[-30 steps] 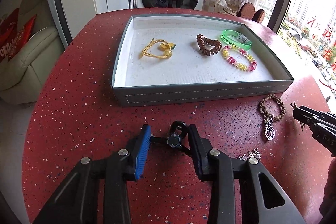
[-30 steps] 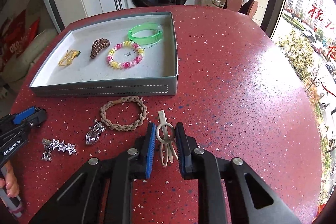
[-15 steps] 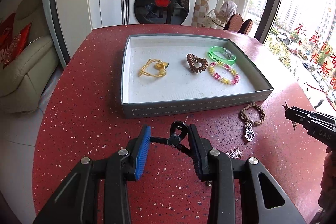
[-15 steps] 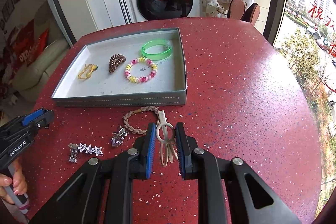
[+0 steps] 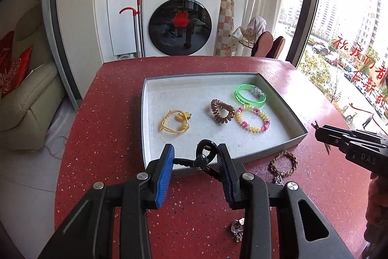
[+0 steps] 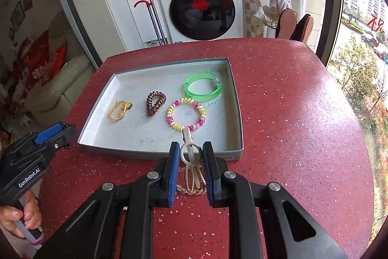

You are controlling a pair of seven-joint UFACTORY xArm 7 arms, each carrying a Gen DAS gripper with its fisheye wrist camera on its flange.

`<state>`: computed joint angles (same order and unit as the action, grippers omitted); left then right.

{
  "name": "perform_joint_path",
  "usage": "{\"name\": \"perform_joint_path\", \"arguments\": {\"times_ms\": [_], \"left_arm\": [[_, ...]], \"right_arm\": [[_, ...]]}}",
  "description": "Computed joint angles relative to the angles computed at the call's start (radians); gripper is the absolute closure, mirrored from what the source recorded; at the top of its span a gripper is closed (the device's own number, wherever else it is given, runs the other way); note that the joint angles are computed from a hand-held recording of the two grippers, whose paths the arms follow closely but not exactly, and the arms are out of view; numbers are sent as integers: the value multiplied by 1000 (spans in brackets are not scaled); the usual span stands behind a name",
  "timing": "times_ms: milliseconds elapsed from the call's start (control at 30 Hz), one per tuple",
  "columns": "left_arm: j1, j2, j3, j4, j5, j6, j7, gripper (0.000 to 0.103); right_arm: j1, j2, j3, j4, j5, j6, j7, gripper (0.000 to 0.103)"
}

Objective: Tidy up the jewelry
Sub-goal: 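Carry both clips into the grey tray and open both tools to release them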

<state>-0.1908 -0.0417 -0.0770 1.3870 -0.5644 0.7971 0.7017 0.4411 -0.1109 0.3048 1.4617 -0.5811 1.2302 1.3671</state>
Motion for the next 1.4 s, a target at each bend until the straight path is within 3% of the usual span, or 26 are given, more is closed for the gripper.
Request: {"name": "perform_joint_path", "arguments": {"times_ms": [267,633,900,1400], "left_arm": [[-14,139,-36,145,99,-33,-70,49],[-37,327,-74,330,258,-33,-185,49],[-53,377,-79,345,334,-39,-221,49],[-95,394,-71,318,458,-76,-271,48]], "right_arm": [[-33,63,-59,23,38,-92,-39,82],[-58,141,-120,52,77,-141,-91,82],[-63,157,-140,26,102,-173,-90,82],[-38,184,-145,42,78,-124,-107,81]]}}
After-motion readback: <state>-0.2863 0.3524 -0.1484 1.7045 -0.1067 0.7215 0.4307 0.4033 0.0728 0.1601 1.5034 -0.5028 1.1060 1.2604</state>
